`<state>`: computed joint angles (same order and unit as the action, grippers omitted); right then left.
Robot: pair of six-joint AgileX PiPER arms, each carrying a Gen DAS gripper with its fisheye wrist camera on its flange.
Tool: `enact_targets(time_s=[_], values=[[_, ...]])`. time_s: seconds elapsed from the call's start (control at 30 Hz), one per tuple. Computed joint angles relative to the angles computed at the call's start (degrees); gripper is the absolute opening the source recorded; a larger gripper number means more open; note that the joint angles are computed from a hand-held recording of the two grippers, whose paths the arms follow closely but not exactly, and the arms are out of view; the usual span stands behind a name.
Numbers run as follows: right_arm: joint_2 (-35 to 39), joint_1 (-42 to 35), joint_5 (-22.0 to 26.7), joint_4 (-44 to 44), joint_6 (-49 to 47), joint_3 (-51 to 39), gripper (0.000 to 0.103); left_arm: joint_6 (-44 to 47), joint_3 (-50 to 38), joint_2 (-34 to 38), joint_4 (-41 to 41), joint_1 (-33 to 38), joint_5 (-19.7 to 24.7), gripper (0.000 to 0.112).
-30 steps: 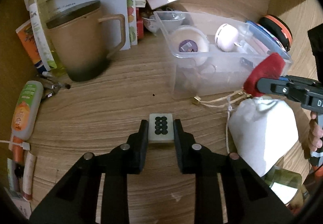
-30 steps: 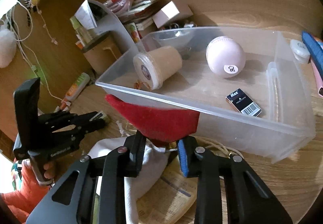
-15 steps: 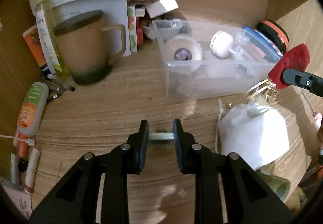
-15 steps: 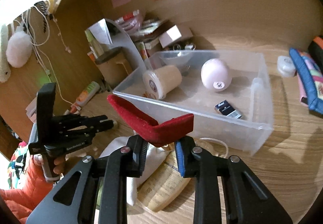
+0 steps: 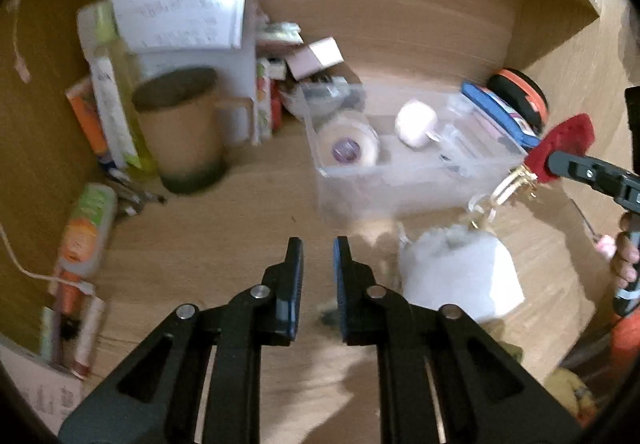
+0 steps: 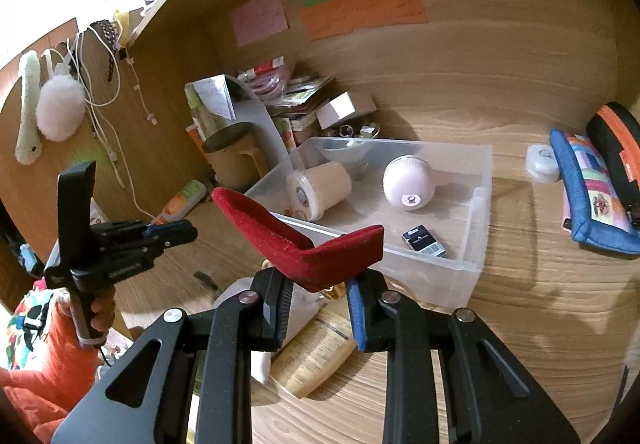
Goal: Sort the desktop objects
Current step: 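Carry the tile and red-tagged keys over the clear bin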
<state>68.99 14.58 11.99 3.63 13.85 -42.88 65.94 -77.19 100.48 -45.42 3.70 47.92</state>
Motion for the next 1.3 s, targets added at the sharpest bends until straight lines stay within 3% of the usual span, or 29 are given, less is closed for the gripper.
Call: enact_targets(time_s=[0.07, 0.2, 0.33, 0.37, 0.53, 0.8, 1.03, 1.13, 1.3], values=[[-0.23, -0.28, -0.04, 1.35, -1.39, 0.37, 0.022, -0.65, 1.61, -0.22, 2.4, -1.11, -1.42, 0.017], [-0.44, -1.67, 0.23, 9.16, -9.7, 1.15, 0.022, -0.42, 5.55, -0.29, 4.12, -2.68, -4.06, 0.032], [-0.25, -2.88, 0.4, 15.61, -16.32, 1.47, 0.022, -1.83, 6.74, 0.89, 5.36, -3.74, -5.96, 0.031], [-0.16, -2.81, 0.3, 15.52, -16.11, 1.48, 0.022, -2.14, 6.84, 1.08, 5.43, -3.86, -6.54, 0.024], [-0.04, -3.19, 0.18, 15.84, -17.0, 1.6, 0.022, -0.42, 7.47, -0.38, 3.23, -3.55, -8.13, 0.024], [0.14, -6.04, 0.49, 21.42, -24.14, -0.52, 0.022, -1.55, 3.21, -2.73, 0.92, -4.53, -6.14, 0.024], [0.29, -7.9, 0.89, 17.62, -22.61, -4.52, 0.022, -5.76, -4.6, -1.1, 0.78, -7.04, -3.02, 0.024], [1.19, -8.18, 0.71, 11.88, -18.0, -6.53, 0.022, -7.9, -7.86, 0.07, 1.5, -8.67, -2.58, 0.024], [4.79, -9.31, 1.04, 13.56, -20.48, -9.69, 0.022, -11.68, -13.95, 3.63, 3.6, -11.38, -1.05, 0.024]])
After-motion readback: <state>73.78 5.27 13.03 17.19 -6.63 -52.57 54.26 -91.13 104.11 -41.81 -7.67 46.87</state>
